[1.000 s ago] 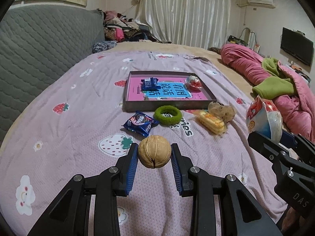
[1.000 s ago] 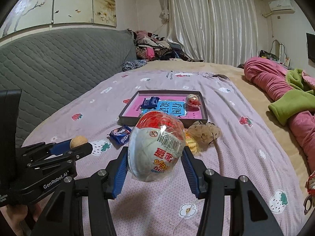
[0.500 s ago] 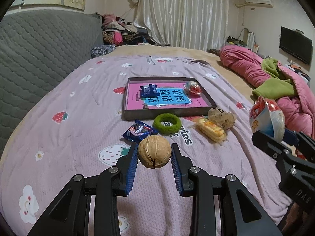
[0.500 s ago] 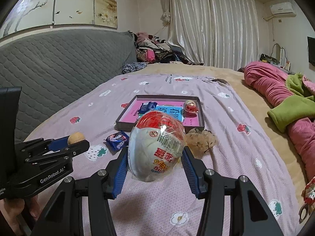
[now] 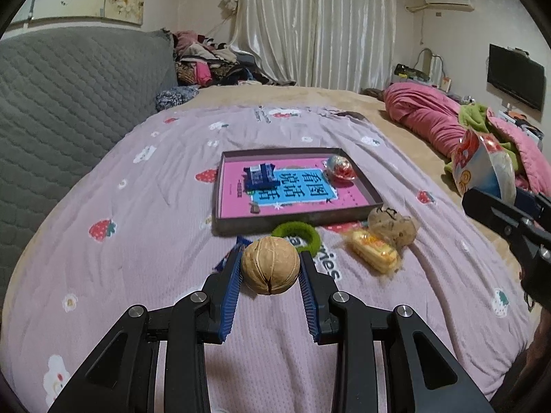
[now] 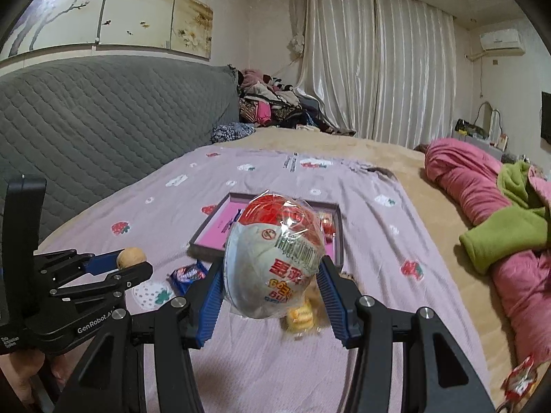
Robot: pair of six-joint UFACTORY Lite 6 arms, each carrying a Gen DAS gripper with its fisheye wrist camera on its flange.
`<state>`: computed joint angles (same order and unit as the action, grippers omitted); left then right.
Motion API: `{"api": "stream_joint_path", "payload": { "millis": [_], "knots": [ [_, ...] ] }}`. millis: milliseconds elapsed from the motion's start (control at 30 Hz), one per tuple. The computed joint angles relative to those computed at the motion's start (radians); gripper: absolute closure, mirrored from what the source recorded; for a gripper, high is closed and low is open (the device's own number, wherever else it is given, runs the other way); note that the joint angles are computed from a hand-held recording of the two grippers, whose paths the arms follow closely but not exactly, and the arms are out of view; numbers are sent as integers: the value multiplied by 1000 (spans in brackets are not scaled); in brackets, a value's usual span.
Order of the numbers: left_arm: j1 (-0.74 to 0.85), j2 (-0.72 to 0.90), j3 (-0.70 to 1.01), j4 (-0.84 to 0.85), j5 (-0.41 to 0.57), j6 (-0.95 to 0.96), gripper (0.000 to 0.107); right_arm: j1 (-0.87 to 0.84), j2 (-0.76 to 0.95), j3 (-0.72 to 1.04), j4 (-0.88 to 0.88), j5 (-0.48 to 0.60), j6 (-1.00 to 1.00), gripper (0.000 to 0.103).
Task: Organize objects
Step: 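Lift and carry the walnut and white egg toward the pink tray, then lower the walnut with the left tool while the right tool lowers the white egg into the tray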
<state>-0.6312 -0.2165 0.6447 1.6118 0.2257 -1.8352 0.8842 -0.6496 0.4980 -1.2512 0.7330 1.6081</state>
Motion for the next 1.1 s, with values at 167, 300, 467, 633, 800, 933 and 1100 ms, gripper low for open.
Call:
{"api": "stream_joint_path", "payload": {
  "millis": [167,300,467,633,800,933,1100],
  "knots": [
    [8,59,94,-100,-1,122,73,-75,48,74,-7,-50,-70,50],
    [12,107,177,-186,0,228,73,-143,95,127,-13,-108,-109,50],
    [18,177,286,-275,18,333,73,-239,154,201,-16,-200,-161,50],
    [29,259,413,-385,17,468,73,-310,236,282,-25,-256,-193,50],
    [74,371,572,-563,2,672,73,-398,332,391,-17,-323,-256,50],
    [106,457,704,-762,-2,881,73,-455,437,505,-5,-354,-313,50],
    [127,566,876,-929,13,1068,73,-520,554,625,-19,-404,-312,50]
  ]
}}
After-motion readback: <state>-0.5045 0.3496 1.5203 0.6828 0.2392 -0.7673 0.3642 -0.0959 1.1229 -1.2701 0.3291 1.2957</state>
